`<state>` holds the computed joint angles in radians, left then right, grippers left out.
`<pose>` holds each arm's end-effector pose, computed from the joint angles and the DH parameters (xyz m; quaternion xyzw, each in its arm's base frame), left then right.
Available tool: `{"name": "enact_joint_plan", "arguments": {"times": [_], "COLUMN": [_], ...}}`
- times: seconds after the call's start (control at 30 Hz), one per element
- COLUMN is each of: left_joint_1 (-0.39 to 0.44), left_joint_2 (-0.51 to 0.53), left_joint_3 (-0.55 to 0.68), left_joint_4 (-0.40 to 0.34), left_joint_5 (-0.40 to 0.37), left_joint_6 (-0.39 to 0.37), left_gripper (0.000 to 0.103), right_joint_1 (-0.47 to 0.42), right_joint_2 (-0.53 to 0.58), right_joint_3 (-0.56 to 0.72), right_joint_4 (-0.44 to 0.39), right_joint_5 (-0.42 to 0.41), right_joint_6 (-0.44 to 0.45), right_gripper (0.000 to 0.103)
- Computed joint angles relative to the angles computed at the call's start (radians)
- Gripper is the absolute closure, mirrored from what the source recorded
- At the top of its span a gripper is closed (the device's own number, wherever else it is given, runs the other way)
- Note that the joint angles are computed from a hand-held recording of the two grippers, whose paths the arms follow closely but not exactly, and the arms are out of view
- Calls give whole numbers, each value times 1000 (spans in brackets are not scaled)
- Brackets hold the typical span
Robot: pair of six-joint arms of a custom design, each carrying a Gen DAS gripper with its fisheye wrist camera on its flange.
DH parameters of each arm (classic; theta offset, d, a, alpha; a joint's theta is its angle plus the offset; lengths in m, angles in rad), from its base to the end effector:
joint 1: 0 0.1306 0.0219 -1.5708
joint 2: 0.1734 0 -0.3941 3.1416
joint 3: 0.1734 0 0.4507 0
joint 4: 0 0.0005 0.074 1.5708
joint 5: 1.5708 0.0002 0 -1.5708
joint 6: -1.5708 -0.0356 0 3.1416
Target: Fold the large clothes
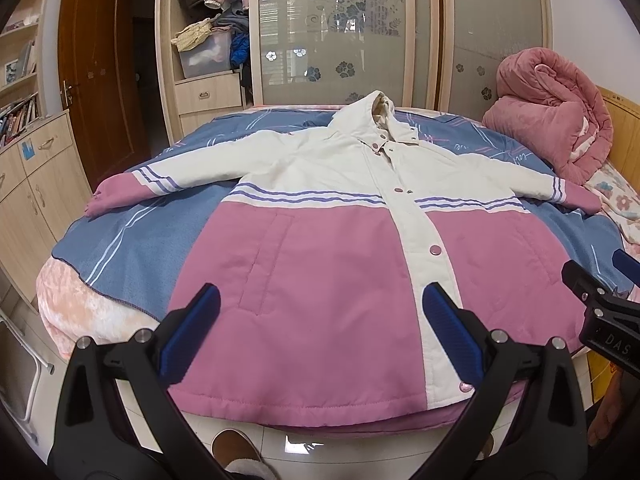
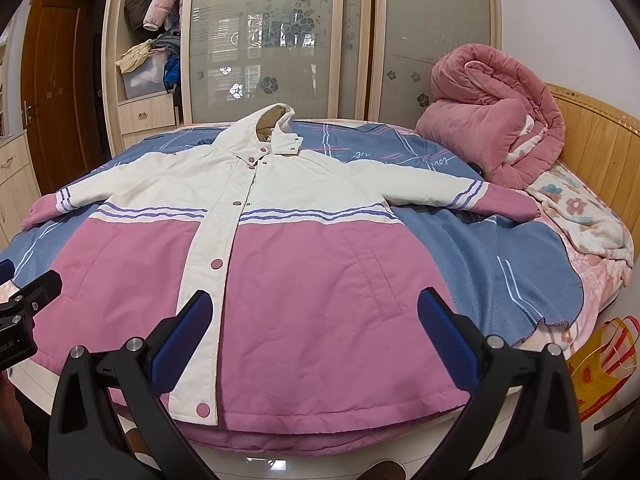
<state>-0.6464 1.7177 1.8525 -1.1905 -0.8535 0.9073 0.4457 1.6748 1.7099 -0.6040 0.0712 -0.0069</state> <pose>0.5271 -0.3647 0.4804 -0.2190 0.8591 0.1229 0.4459 0.6080 0.2871 0.4663 -0.1741 0.8593 0.0773 0.4747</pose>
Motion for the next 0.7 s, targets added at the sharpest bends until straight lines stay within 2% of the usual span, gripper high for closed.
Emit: {"name": "enact_joint_plan", "arguments": {"times": [0.7], "left_joint_1": [-3], "left_joint_2": [2], "left_joint_3": [2], "left_joint_4": [1], "left_joint_5": [0], "left_joint_6": [-2], "left_gripper": [2], "right_joint_1": [-1], "right_joint_2": [4], "right_joint_3": [-5], "right_joint_4": [3], "right_joint_5": [-6], "right_joint_6": [4], "right_gripper": [1]}}
